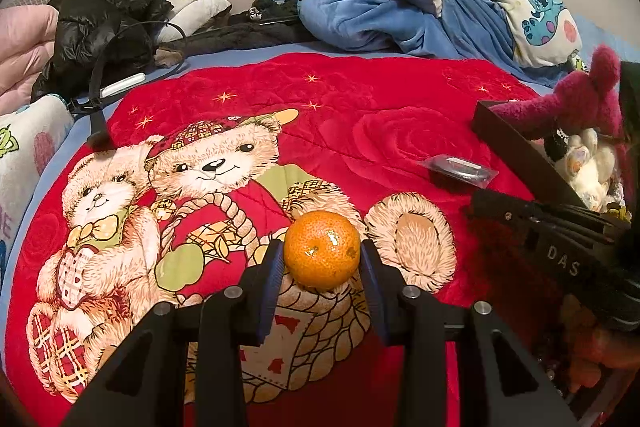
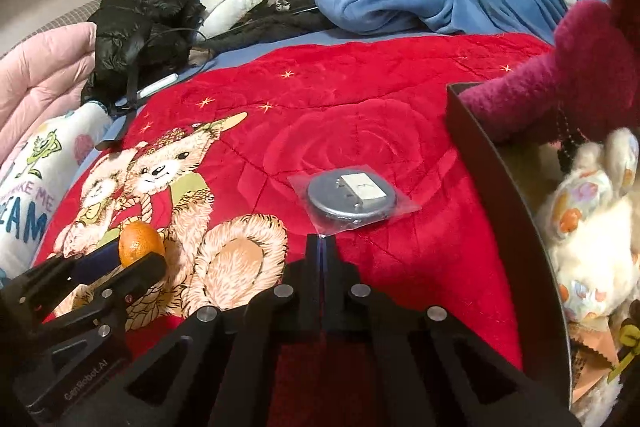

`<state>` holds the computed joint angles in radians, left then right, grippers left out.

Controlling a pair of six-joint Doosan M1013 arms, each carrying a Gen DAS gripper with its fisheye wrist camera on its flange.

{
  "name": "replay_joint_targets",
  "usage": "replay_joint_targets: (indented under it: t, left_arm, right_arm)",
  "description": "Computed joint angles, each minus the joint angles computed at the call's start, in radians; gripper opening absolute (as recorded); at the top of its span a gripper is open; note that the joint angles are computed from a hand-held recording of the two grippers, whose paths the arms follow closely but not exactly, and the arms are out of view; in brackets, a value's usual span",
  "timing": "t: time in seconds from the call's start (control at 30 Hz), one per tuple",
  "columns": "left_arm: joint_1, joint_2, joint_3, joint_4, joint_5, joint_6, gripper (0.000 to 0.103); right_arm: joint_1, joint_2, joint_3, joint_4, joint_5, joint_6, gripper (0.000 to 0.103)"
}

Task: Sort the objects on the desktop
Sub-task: 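Lift and carry the orange and the bagged disc over the box with both tools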

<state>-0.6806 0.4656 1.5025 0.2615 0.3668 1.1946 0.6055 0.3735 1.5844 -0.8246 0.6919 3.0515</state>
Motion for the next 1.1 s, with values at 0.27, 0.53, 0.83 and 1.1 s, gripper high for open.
replay_joint_targets:
  t: [0.27,0.53,0.83,1.1]
  left_arm:
    - [0.002,0.003,-0.005,-0.027,0.012,0.021,0.039]
    - [0.002,0.006,-0.008,-0.039,0.018,0.033,0.039]
    - [-0.001,0.007,-0.010,-0.035,0.022,0.037,0.039]
    - [-0.002,0.007,-0.010,-0.037,0.027,0.039,0.039]
  right_arm:
    - [0.004,-0.011,0.010,-0.025,-0.030,-0.026,0.005]
    - [-0.009,-0.012,0.016,0.001,-0.020,0.044,0.055]
    - [-0.017,0.044,-0.074,0.062,0.140,-0.032,0.070]
    - [-0.038,0.094,-0.144,0.164,0.178,-0.205,0.078]
